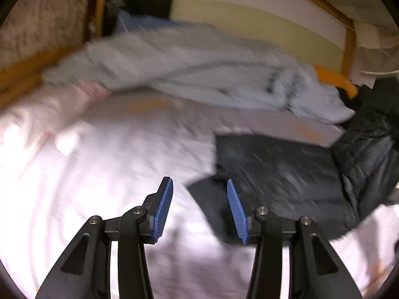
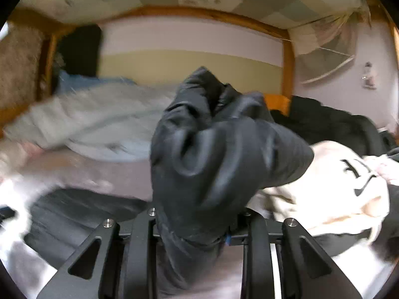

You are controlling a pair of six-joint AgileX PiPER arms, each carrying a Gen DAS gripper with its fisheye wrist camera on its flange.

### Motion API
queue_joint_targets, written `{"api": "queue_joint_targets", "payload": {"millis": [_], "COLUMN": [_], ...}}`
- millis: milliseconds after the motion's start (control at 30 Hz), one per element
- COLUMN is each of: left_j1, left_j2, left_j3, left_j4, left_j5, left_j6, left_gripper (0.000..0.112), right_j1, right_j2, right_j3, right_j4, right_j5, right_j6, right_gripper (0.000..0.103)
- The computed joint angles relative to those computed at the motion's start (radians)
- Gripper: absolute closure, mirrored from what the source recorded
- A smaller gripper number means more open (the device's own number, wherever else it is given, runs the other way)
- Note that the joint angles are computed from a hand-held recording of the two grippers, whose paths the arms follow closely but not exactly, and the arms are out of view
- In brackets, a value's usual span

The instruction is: Fold large clothes

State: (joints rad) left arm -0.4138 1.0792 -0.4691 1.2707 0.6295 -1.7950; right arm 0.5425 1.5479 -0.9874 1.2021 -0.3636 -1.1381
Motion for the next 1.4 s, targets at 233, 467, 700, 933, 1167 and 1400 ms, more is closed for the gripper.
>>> {"api": "queue_joint_targets", "payload": {"millis": [233,467,700,933,1167,1400], "left_j1": [0.059,0.073,0.058,-0.013,-0.107,-0.142], "left_j2": [-0.175,-0.243,-0.277,-0.281,-0.277,0.011], "left_j3": [0.013,-0.016,-0.015,-0.02,-0.061,-0.298], "left_j4": [-0.076,-0.182,-0.208,-0.16,-0.17,-0.245], "left_j5": [0.011,0.001,0.009,0.056,-0.012,-0.052], "left_j6": [0.113,0.221,0.264,0.242,0.325,0.474], "left_gripper": [0.068,0.068,0.068,0.068,0.064,0.051], "right_j1": [0.314,0.504,0.624,0.646,0.629,0.454], "right_j2": [0.108,0.348,0.556,0.507,0.263,0.096], "right_j3": [-0.027,-0.171,-0.277,-0.175,0.104,0.209], "right_j4": [-0.175,-0.045,0.047,-0.004,-0.146,-0.196], "right_j5": [-0.241,-0.387,-0.539,-0.565,-0.538,-0.454], "right_j6": [0.1,-0.071,-0.247,-0.142,0.139,0.368], "right_gripper": [0.067,0.059,0.055,0.014,0.014,0.014]}}
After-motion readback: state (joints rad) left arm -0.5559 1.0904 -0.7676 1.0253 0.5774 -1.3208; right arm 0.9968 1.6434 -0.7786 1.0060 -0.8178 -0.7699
